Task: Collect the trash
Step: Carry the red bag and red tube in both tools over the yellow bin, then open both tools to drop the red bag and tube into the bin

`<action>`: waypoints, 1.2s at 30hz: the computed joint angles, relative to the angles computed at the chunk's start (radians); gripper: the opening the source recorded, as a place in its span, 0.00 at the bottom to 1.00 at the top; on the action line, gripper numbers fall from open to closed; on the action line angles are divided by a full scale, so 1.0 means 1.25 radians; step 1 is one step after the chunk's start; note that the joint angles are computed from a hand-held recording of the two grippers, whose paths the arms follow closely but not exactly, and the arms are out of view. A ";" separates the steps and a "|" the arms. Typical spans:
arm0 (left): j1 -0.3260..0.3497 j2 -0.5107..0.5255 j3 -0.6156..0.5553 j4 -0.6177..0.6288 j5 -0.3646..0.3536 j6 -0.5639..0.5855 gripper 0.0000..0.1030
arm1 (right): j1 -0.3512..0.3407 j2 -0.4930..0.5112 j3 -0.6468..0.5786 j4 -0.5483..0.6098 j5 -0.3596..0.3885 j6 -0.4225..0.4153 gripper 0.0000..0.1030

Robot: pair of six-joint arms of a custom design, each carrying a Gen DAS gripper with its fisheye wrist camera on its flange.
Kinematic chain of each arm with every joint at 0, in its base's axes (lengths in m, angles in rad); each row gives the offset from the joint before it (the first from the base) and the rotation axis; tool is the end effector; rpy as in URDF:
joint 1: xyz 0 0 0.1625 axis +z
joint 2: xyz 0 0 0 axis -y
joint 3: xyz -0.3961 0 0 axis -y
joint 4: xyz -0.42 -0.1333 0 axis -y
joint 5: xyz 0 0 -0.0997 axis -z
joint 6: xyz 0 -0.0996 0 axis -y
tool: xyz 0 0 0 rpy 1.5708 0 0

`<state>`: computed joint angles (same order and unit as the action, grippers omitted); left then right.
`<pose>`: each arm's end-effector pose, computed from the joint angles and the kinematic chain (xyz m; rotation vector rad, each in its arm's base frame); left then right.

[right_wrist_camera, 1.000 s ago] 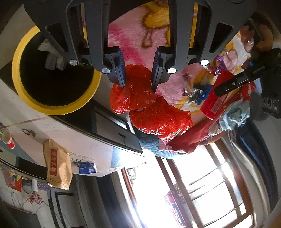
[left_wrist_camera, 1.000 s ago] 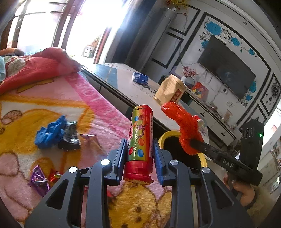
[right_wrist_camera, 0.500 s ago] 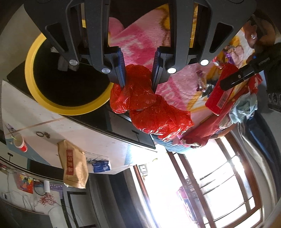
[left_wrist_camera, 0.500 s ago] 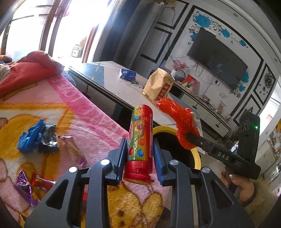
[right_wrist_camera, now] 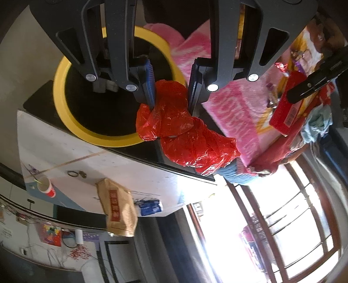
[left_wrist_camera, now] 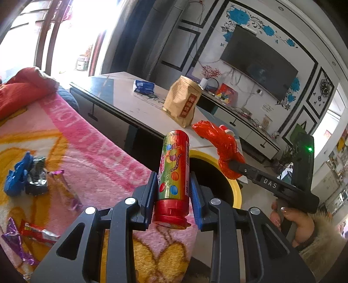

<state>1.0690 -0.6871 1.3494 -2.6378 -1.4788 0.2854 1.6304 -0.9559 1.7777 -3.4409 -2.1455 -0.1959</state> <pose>-0.2446 -0.7419 0.1036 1.1356 2.8091 -0.6330 0.1169 -0.6308 0.2231 -0.0937 -2.2593 1.2407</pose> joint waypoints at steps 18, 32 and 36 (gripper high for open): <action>-0.027 0.074 -0.038 0.038 -0.027 0.034 0.27 | -0.046 -0.036 0.031 -0.023 -0.069 0.050 0.20; -0.049 0.181 -0.129 0.095 -0.008 0.047 0.27 | -0.088 -0.068 0.061 -0.003 -0.083 0.137 0.21; -0.050 0.213 -0.165 0.096 0.008 0.034 0.39 | -0.096 -0.073 0.068 -0.018 -0.081 0.154 0.35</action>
